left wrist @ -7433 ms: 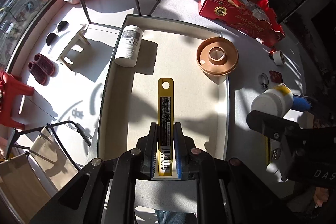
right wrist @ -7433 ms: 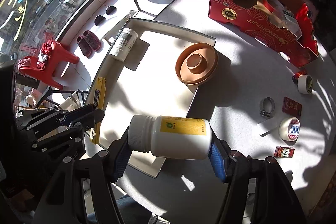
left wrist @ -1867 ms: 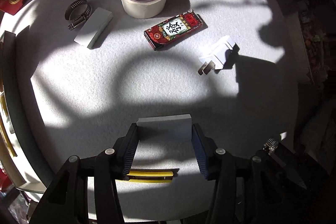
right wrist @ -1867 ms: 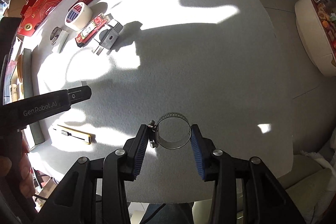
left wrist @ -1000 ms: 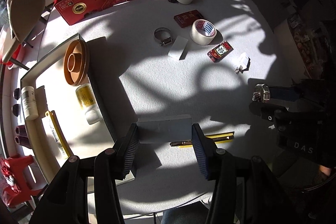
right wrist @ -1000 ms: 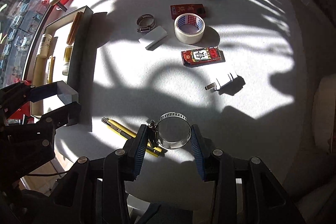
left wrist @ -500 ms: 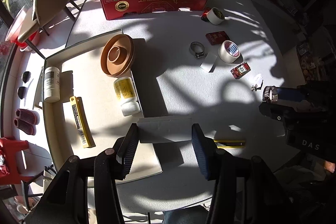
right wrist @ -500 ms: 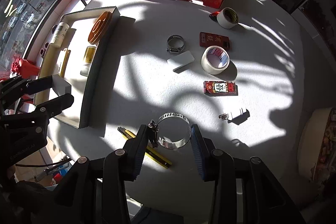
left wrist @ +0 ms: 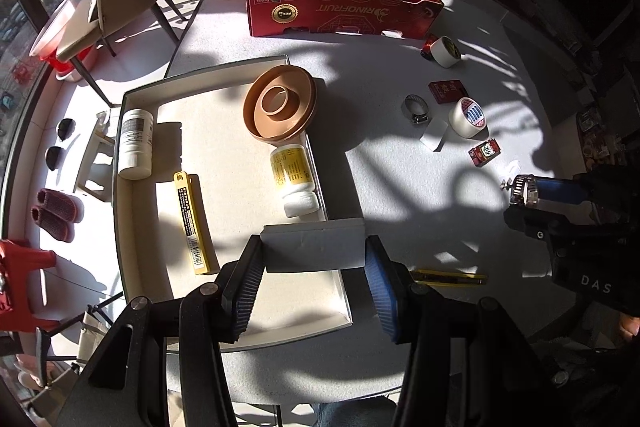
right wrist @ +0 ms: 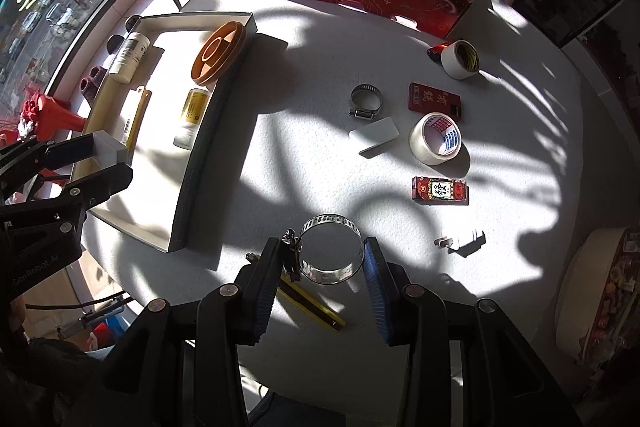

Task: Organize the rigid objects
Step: 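Carry the white block and hose clamp over the white tray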

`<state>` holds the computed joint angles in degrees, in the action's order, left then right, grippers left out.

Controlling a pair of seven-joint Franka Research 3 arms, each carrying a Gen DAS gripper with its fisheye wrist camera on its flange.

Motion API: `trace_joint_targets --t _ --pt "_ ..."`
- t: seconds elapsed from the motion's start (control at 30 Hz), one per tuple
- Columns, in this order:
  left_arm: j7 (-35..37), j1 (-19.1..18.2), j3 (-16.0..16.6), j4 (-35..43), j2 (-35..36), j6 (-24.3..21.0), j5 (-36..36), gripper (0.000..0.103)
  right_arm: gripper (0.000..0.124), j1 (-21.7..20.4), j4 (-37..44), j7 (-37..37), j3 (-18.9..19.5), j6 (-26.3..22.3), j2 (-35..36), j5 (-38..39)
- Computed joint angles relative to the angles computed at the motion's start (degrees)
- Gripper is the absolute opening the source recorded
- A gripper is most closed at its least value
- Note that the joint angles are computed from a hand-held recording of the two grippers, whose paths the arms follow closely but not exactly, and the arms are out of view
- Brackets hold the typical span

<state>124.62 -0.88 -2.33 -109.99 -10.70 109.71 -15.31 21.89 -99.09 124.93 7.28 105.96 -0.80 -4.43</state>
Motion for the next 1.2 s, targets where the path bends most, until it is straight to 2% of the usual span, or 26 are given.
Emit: trace_joint_targets --t 0.6,1.2 --pt "-2.3 3.9 1.5 0.0 1.5 0.1 2.3 0.054 0.042 3.8 10.6 -3.3 -0.1 -1.5 8.9 -0.1" --pt "-5.2 6.8 1.8 0.8 4.0 1.2 5.1 0.054 0.042 8.1 30.5 -8.9 -2.0 -3.9 24.4 4.4"
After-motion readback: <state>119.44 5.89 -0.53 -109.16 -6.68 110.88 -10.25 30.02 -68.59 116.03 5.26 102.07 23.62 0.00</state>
